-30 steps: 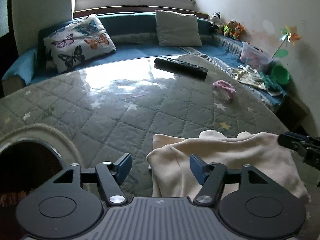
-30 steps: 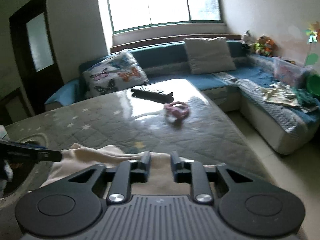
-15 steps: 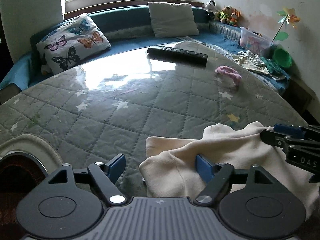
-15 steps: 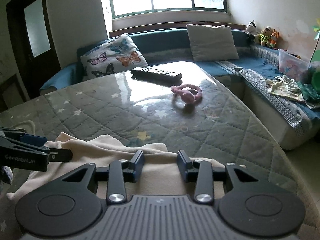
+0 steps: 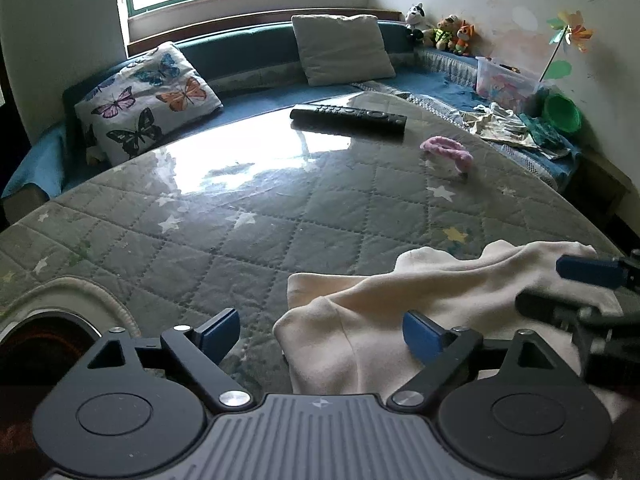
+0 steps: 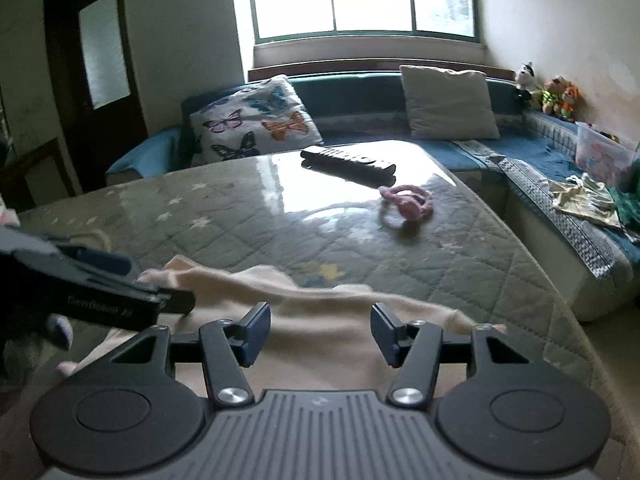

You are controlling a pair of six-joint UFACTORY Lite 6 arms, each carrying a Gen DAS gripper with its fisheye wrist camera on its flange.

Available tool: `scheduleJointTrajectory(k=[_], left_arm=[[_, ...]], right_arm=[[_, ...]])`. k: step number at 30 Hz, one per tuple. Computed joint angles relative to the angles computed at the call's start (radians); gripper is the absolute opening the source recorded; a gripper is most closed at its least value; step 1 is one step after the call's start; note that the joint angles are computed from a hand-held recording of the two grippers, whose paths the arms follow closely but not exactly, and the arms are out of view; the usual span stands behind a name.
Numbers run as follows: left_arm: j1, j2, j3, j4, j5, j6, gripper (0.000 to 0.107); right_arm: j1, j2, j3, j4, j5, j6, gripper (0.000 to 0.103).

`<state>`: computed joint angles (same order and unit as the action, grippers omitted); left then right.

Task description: Fold clothes

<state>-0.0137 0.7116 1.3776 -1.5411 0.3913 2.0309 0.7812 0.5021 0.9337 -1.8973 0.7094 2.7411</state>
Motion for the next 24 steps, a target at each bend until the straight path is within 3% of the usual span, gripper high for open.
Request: scheduleJointTrajectory(k=[5,12,20,24], left_arm=[[0.014,-0.051,-0.066,-0.057,0.015,0.076,0.096],[0.033,-0.120,-0.162,-0.151,0.038,0.200,0.103],[0.065,-0.188,-0.264,-0.191,0.064,0.276,0.103],[0.087,-0.227,-0.318,-0.210,0.084,0.316,0.103]], right_arm=[[0.071,0.014,0.012,0.030,0.004,-0.012,0.061],[0.184,0.057,0.058,0.133,0.037,-0.103,0.072],[0.276,0.052,0.041,0.206,0.057,-0.091,0.082],[0.334,0.015,-0.004,0.263,0.116,-0.071,0.085]])
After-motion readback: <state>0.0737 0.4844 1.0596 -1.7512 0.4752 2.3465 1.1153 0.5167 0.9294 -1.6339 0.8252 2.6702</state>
